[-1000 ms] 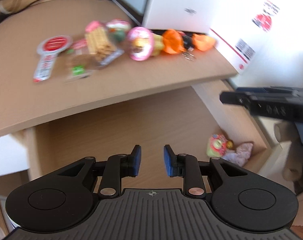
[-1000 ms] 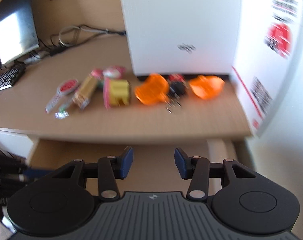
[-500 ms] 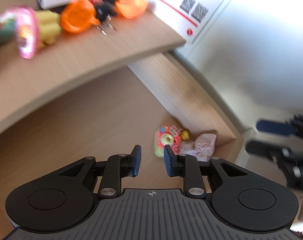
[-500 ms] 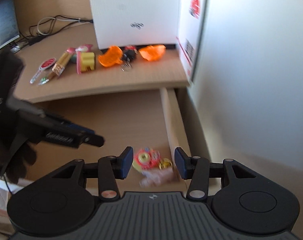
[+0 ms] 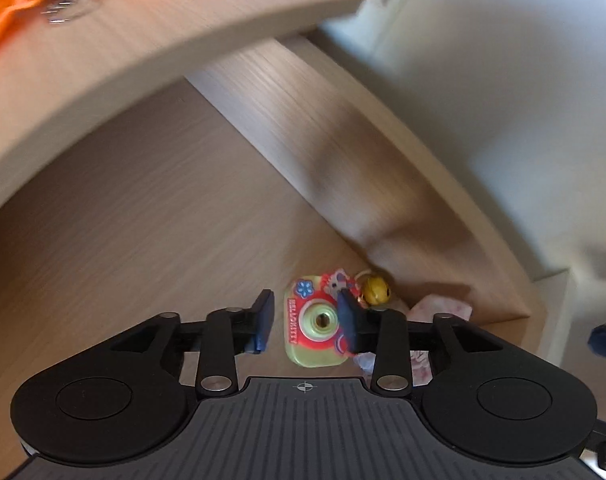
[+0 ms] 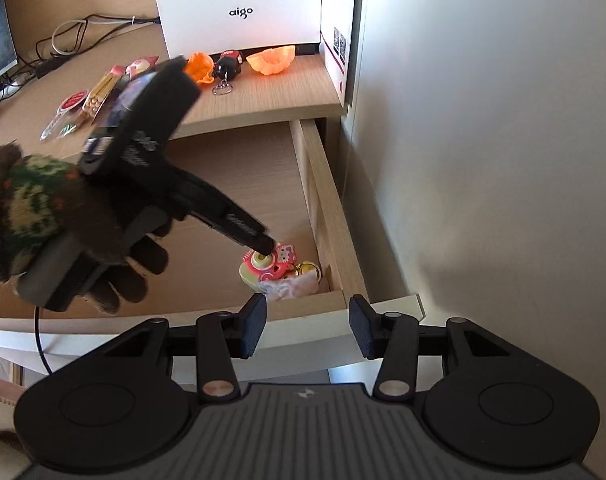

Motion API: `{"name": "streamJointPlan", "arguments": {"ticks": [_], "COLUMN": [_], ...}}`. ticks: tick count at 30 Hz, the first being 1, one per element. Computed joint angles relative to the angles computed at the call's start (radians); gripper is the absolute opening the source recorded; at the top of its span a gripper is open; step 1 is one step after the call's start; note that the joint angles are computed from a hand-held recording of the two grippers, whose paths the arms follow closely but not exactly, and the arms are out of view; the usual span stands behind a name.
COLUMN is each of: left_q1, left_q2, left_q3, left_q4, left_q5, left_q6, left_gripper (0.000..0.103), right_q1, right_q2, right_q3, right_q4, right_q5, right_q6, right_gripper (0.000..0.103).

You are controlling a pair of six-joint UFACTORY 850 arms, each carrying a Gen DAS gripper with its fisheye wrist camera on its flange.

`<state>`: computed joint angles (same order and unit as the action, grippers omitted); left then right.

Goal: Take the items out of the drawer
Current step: 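Reach into drawer and grasp pink-red toy with bell keychain using left gripper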

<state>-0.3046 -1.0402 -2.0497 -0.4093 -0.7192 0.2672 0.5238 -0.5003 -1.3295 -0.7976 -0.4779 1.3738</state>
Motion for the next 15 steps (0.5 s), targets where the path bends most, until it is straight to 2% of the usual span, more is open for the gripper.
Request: {"name": "streamJointPlan", "arguments": {"ticks": [1, 3, 7, 10, 15], "left_q1": [-0.004, -0.004, -0.012, -0.022, 0.000], "left_q2": [0.006, 0.001, 0.019, 0.066, 0.183], "left_q3": [0.011, 0.006, 0.048, 0.124, 0.315], "left_q4": [-0.007, -0.044, -0.058, -0.019, 0.153], "left_q5": [0.009, -0.022, 0.018, 0.096, 0.227], "left_q6": [0.018, 0.059, 0.123, 0.149, 0.017], "left_gripper": [0.038, 0.039, 0.050, 0.048, 0.049], "right_q1": [-0.001, -0.007, -0.016, -0.024, -0.035], "right_q2": [0.000, -0.018, -0.025, -0.039, -0.066], "right_q3": [0.001, -0.022, -0.020, -0.038, -0.089], "right_q4": [0.004, 0.025, 0.040, 0.067, 0.093], "right_q5": [0.001, -0.001, 0.008, 0.007, -0.005], "right_q6": [-0.001, -0.018, -0.028, -0.079, -0.181], "right_gripper": [0.045, 0.045, 0.045, 0.045, 0.045]}}
